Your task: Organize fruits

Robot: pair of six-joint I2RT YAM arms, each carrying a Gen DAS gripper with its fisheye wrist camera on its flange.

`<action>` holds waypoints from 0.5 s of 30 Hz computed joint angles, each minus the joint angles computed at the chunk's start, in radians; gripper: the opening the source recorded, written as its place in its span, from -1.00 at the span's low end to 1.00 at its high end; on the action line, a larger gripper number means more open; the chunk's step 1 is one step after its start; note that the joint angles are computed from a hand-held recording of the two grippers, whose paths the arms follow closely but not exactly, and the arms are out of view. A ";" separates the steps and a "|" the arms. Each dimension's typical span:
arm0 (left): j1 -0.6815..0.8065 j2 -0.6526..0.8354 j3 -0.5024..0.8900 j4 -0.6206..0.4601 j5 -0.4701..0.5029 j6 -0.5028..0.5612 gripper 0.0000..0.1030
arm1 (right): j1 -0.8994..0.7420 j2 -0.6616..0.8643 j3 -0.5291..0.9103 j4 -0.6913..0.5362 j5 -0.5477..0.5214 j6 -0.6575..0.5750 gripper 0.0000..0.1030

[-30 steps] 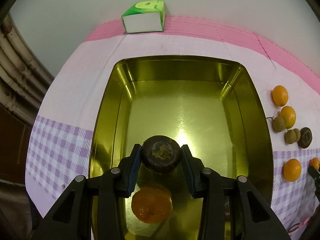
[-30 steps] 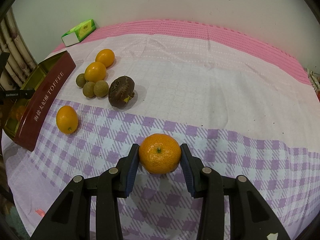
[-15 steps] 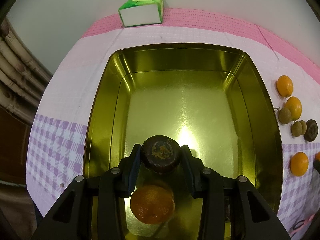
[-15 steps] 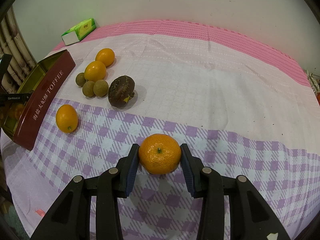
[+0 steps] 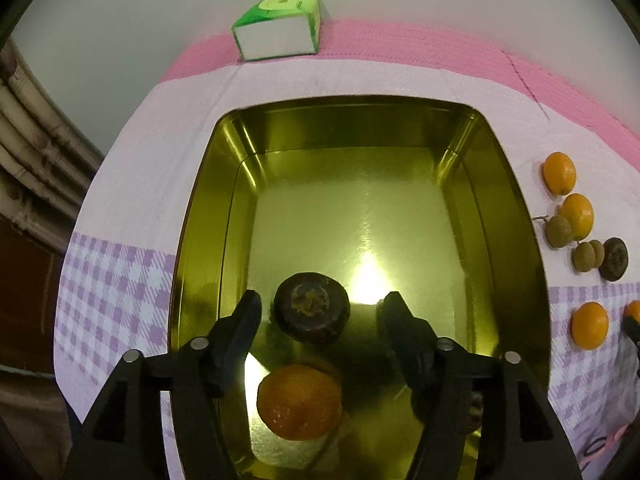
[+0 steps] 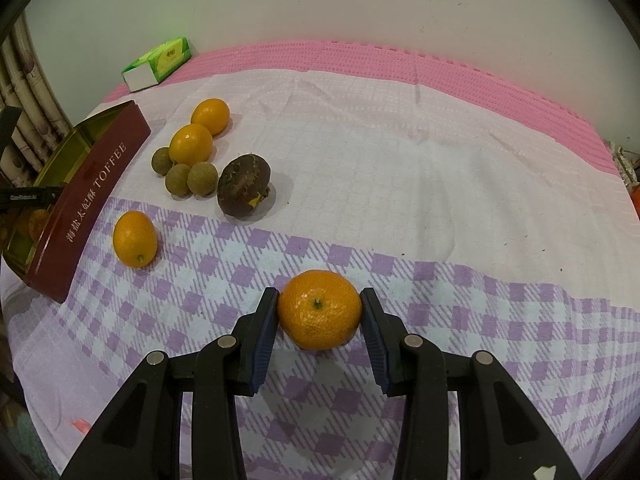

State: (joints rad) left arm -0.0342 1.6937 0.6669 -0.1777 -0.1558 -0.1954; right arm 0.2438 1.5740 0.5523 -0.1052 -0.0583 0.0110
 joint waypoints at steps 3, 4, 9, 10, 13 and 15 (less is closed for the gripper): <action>-0.002 -0.036 -0.007 -0.014 0.003 0.000 0.28 | 0.000 -0.017 -0.001 -0.005 0.007 -0.004 -0.26; -0.001 -0.051 -0.007 -0.019 0.005 -0.002 0.30 | 0.002 -0.028 -0.004 -0.008 0.010 -0.004 -0.26; 0.014 -0.197 -0.054 -0.028 -0.001 -0.021 0.48 | 0.003 -0.090 -0.007 -0.010 0.025 -0.018 -0.26; 0.014 -0.224 -0.061 -0.034 -0.008 -0.027 0.49 | 0.011 -0.102 -0.005 -0.015 0.030 -0.013 -0.26; 0.023 -0.329 -0.093 -0.052 -0.026 -0.036 0.53 | 0.028 -0.125 0.019 -0.035 0.008 -0.003 -0.26; 0.032 -0.393 -0.114 -0.071 -0.040 -0.037 0.54 | 0.070 -0.124 0.047 -0.049 0.005 0.013 -0.26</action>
State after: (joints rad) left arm -0.0024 1.3011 0.5531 -0.2485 -0.1960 -0.2319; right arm 0.3142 1.4499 0.5993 -0.1545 -0.0535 0.0242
